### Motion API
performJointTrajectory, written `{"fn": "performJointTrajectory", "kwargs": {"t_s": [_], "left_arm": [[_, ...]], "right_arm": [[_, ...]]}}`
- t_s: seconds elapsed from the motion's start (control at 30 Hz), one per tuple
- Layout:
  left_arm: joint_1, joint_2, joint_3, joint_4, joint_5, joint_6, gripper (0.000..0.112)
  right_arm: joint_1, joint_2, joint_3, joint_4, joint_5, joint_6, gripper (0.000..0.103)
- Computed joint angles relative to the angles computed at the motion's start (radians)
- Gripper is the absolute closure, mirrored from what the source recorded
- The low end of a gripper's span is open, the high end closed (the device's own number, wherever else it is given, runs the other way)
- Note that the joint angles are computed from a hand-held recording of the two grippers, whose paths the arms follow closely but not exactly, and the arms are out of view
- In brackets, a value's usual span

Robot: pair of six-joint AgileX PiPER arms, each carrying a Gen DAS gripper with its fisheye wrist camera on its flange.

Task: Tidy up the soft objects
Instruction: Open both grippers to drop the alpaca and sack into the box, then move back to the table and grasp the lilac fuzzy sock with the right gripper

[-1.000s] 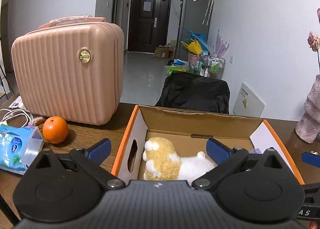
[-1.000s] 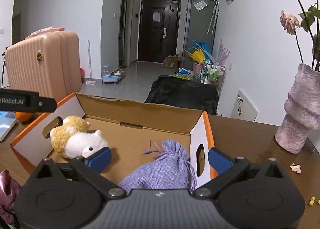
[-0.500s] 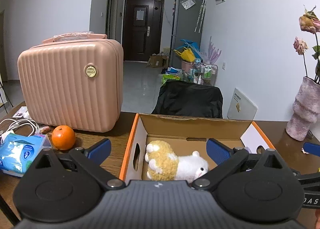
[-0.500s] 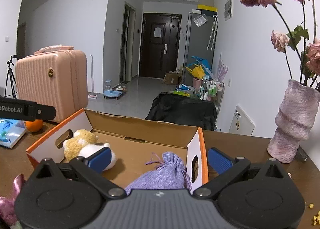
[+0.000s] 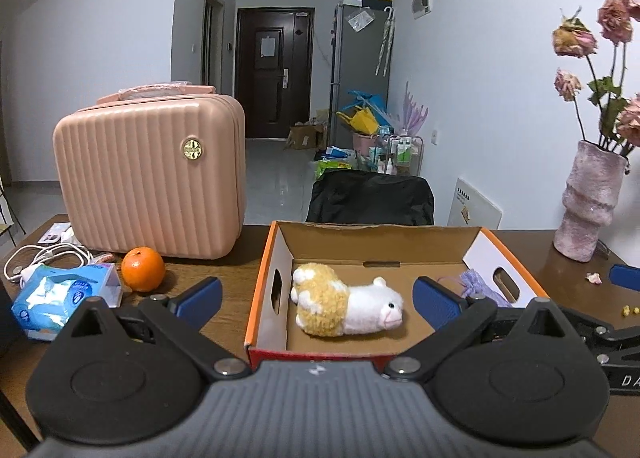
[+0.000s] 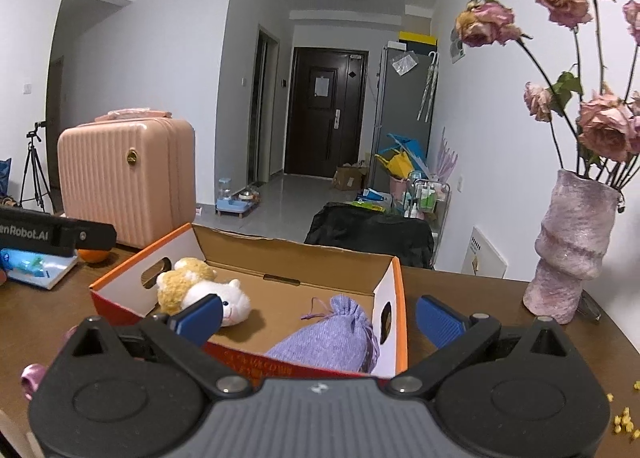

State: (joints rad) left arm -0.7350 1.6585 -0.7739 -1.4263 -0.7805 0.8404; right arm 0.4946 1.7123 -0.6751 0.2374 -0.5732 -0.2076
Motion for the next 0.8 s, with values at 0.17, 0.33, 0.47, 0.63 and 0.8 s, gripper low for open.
{"fn": "performJointTrajectory", "kwargs": {"t_s": [0.17,0.33,0.47,0.63,0.8], "left_arm": [[-0.066,-0.033,0.054,-0.025,-0.038,-0.014,0.009],[-0.139,-0.059,0.109,-0.049,-0.083,-0.035,0.009],[-0.2,-0.075,0.148,-0.061,-0.119,-0.067,0.009],[-0.291,-0.089,0.176,-0.113,-0.182,-0.073,0.009],[-0.38,-0.091,0.194,-0.176,-0.231,-0.075,0.009]], "right_arm": [[0.023,-0.053,0.095,0.032,-0.053,-0.008,0.0],[0.053,-0.114,0.188,0.055,-0.098,0.0,0.0],[0.084,-0.159,0.252,0.078,-0.13,-0.003,0.0],[0.135,-0.21,0.329,0.136,-0.174,-0.018,0.0],[0.206,-0.258,0.401,0.223,-0.218,-0.042,0.0]]}}
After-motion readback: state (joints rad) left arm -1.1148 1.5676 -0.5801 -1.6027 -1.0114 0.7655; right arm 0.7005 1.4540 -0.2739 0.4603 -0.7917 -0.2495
